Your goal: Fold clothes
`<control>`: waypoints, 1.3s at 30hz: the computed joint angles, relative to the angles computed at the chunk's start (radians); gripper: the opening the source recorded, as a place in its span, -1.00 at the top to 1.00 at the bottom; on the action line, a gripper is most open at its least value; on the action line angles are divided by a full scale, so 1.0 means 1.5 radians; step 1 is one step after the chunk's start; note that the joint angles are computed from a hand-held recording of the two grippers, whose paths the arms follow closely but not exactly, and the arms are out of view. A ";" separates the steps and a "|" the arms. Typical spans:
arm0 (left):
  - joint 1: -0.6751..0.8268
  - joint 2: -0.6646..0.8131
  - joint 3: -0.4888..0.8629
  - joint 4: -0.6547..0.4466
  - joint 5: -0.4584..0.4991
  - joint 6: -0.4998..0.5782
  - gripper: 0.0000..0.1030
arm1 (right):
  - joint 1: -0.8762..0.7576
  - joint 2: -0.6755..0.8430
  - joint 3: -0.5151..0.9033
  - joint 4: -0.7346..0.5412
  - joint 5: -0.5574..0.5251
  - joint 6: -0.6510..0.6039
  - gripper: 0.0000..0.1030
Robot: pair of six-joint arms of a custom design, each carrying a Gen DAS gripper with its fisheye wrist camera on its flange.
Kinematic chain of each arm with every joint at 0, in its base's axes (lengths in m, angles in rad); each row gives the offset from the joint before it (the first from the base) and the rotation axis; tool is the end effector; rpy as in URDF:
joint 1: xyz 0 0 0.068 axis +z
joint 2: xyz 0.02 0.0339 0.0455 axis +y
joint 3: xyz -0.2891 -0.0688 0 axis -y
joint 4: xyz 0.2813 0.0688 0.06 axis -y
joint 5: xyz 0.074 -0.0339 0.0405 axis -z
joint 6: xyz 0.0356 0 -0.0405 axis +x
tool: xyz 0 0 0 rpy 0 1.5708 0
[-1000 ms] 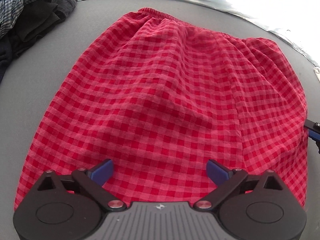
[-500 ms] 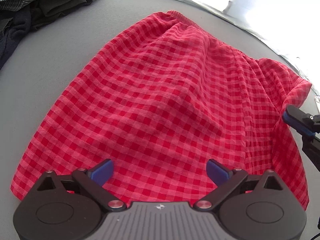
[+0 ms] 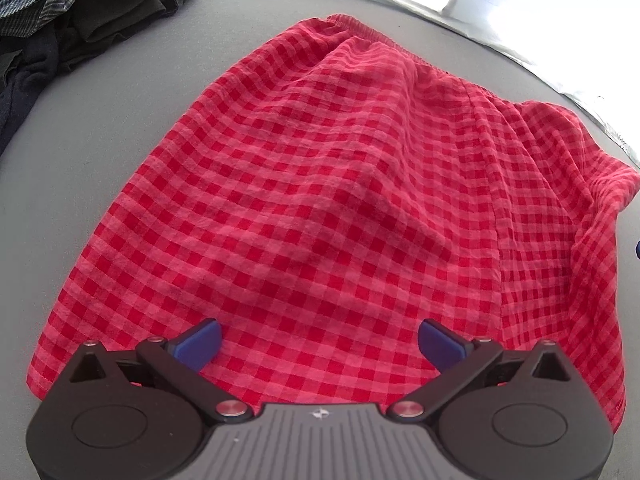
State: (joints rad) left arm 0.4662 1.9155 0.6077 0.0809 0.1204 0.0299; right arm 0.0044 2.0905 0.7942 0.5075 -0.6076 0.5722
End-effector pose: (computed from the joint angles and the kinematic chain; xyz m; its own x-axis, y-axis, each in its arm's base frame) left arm 0.2571 0.1246 0.0266 -0.8529 -0.3959 -0.3404 -0.3847 0.9173 -0.1029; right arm 0.3702 0.0220 0.0367 -0.8163 0.4410 -0.3731 0.0429 0.6904 0.7221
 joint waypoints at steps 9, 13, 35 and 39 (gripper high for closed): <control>-0.025 0.011 0.007 -0.005 -0.044 0.028 -1.00 | 0.044 0.072 0.078 -0.108 0.115 -0.046 0.40; -0.033 0.011 0.004 -0.001 -0.055 0.033 -1.00 | 0.083 0.082 0.109 -0.105 0.134 -0.039 0.40; -0.038 0.012 0.003 0.007 -0.061 0.032 -1.00 | 0.104 0.040 0.044 -0.048 0.153 -0.067 0.35; -0.037 0.013 0.003 0.010 -0.060 0.034 -1.00 | 0.097 0.073 0.064 -0.067 0.140 -0.070 0.35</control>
